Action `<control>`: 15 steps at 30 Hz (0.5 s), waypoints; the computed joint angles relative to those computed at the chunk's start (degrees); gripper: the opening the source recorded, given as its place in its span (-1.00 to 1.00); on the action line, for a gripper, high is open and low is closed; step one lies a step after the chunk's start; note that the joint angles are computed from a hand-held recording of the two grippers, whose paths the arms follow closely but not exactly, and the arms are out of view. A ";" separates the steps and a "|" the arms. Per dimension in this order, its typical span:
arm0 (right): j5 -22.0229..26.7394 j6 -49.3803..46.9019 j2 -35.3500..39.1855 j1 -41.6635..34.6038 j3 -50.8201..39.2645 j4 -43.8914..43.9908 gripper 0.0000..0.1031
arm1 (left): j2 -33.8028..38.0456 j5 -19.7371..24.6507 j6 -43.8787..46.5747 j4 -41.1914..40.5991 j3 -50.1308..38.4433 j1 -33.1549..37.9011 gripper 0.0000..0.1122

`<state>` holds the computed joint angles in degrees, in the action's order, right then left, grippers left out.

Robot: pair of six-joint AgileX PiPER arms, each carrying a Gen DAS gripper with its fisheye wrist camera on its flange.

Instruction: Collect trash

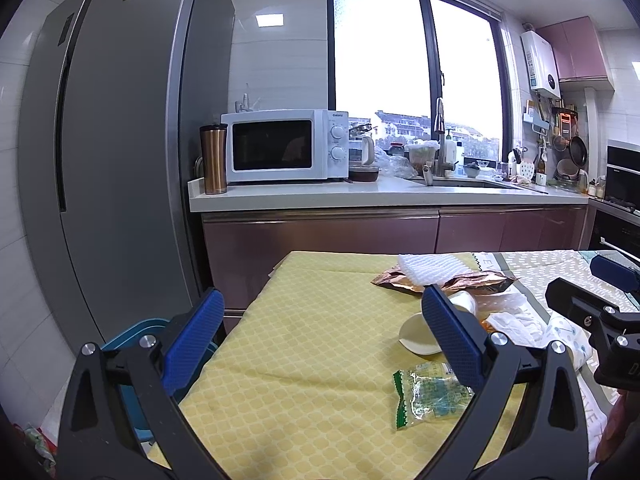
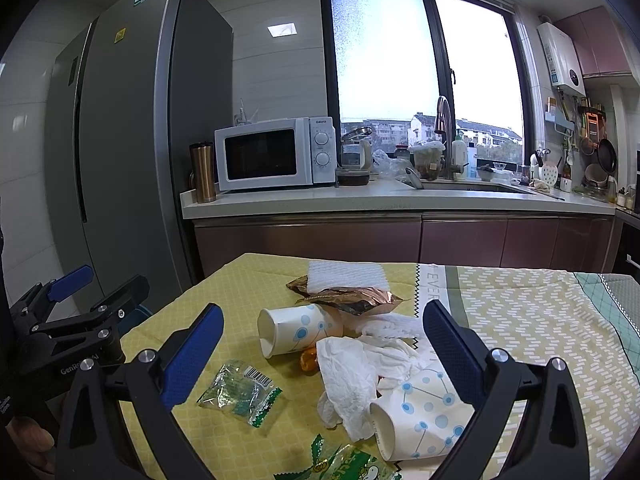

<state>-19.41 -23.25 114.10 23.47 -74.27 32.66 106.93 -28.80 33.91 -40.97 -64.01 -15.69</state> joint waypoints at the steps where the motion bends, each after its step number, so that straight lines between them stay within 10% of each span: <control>1: 0.13 0.31 -0.11 -0.12 0.09 -0.32 0.87 | 0.11 -0.05 0.08 -0.11 -0.08 -0.07 0.74; 15: 0.39 2.83 -0.26 -0.42 0.32 -2.64 0.87 | 0.23 -0.23 -0.22 0.08 0.02 -0.21 0.74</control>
